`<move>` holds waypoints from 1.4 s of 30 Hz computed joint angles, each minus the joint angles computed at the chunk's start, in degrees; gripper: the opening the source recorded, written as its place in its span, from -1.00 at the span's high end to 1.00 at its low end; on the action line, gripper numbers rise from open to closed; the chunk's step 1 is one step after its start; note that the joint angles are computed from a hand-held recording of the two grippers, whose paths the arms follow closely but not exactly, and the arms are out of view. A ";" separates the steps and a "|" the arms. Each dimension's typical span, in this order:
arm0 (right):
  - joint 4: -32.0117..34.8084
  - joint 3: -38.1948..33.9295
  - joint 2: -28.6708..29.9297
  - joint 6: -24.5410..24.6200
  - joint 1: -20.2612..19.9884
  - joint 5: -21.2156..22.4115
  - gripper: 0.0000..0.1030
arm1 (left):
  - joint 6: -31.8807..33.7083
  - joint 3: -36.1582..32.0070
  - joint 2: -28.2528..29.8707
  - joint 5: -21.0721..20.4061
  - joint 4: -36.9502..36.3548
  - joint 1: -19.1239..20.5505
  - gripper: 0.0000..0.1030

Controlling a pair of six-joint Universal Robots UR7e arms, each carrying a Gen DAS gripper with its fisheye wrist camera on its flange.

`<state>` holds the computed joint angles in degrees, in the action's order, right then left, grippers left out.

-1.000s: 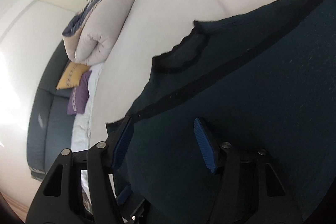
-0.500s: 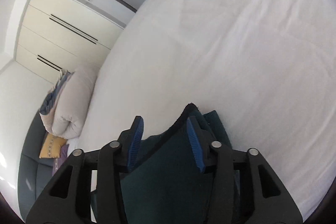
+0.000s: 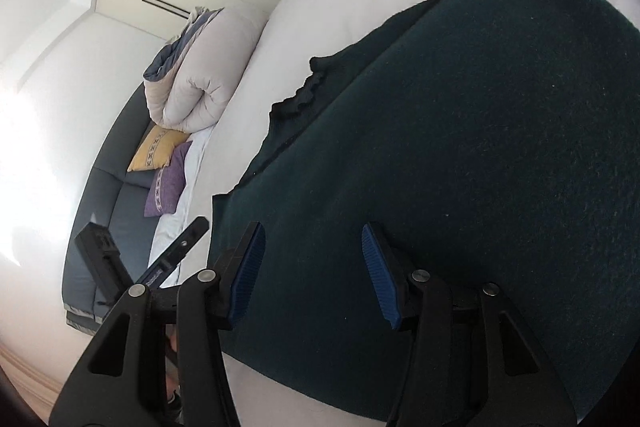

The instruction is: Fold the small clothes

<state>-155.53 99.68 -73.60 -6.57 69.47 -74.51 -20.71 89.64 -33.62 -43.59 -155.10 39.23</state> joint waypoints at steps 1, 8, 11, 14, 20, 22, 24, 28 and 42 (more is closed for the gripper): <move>-0.88 0.94 -0.13 0.28 -0.20 0.95 0.05 | -2.36 0.03 -0.24 -1.46 1.18 1.29 -0.12; -6.99 5.42 -3.95 1.32 -4.19 5.78 0.05 | -1.92 8.16 -3.04 -5.08 -10.40 2.89 -0.13; -11.00 7.79 -6.42 4.16 -6.17 6.40 0.05 | -1.86 9.99 -4.22 -5.61 -12.08 2.73 -0.12; -14.20 10.64 -9.47 5.16 -7.22 4.76 0.05 | -2.79 13.25 -6.01 -5.95 -15.41 2.51 -0.11; -13.99 13.57 -14.46 2.84 -6.65 -1.59 0.04 | -2.86 16.06 -6.81 -4.84 -17.59 1.68 -0.11; -13.68 13.98 -15.09 0.76 -5.41 -3.69 0.02 | -2.84 16.74 -6.94 -4.69 -18.24 1.60 -0.11; -12.43 14.79 -16.57 -1.18 -5.11 -4.15 0.02 | -3.23 17.44 -7.35 -5.09 -19.28 1.70 -0.11; -10.41 15.61 -17.46 -0.61 -5.72 -4.28 0.02 | -5.80 19.23 -9.23 -5.33 -19.27 1.40 -0.11; -9.68 21.52 -23.23 -5.70 -7.99 -4.48 0.03 | -18.51 28.96 -16.80 -12.12 -20.04 0.93 -0.50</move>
<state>-165.21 121.20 -96.83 -12.28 61.48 -78.98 -39.21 118.59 -50.41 -55.71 -175.14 40.16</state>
